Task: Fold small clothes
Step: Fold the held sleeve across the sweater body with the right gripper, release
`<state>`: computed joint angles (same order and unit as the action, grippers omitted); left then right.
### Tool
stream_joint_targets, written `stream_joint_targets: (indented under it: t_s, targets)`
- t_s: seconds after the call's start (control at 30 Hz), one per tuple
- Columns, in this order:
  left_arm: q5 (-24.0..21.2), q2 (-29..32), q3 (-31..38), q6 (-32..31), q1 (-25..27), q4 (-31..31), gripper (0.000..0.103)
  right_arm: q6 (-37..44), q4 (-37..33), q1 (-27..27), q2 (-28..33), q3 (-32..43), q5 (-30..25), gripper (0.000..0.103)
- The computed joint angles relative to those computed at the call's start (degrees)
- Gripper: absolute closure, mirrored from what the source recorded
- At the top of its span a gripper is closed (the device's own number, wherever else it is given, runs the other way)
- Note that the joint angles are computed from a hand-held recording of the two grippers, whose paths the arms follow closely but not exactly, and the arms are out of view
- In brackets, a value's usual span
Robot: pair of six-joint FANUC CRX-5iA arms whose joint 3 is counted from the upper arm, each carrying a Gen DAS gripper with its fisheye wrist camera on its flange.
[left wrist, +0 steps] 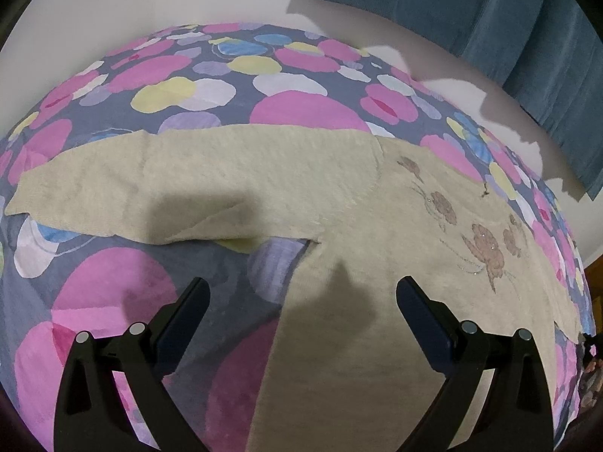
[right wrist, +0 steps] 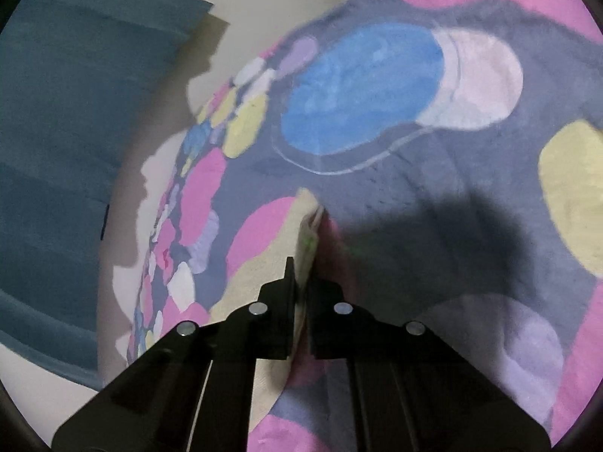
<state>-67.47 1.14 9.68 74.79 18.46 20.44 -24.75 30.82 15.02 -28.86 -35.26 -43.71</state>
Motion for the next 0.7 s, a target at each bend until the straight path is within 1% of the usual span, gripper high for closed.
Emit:
stream_joint_targets:
  t_s: [0.1,0.17,0.27,0.37,0.5,0.7]
  targets:
    - [-0.01,-0.02,-0.19,-0.55,0.81,0.72,0.004,0.72,4.3,2.55,0.73,2.39,-1.36,0.098]
    - [-0.27,0.08,-0.1,-0.8,1.2,1.09,0.004,2.32,6.91,4.61,2.31,5.16,-1.78,0.098]
    - [-0.05,-0.31,-0.63,-1.68,1.65,1.58,0.004,4.96,9.61,7.82,5.67,9.75,-0.38,0.098]
    - [-0.11,-0.51,-1.0,-2.84,2.01,2.41,0.004,7.65,10.89,10.92,10.57,15.19,2.34,0.098]
    - [-0.37,-0.78,-1.02,-4.1,2.42,3.56,0.004,13.57,9.26,14.4,18.27,23.81,5.41,0.098]
    - [-0.09,-1.34,-1.33,-5.16,2.6,4.77,0.004,26.2,3.45,20.14,30.36,39.17,3.93,0.099]
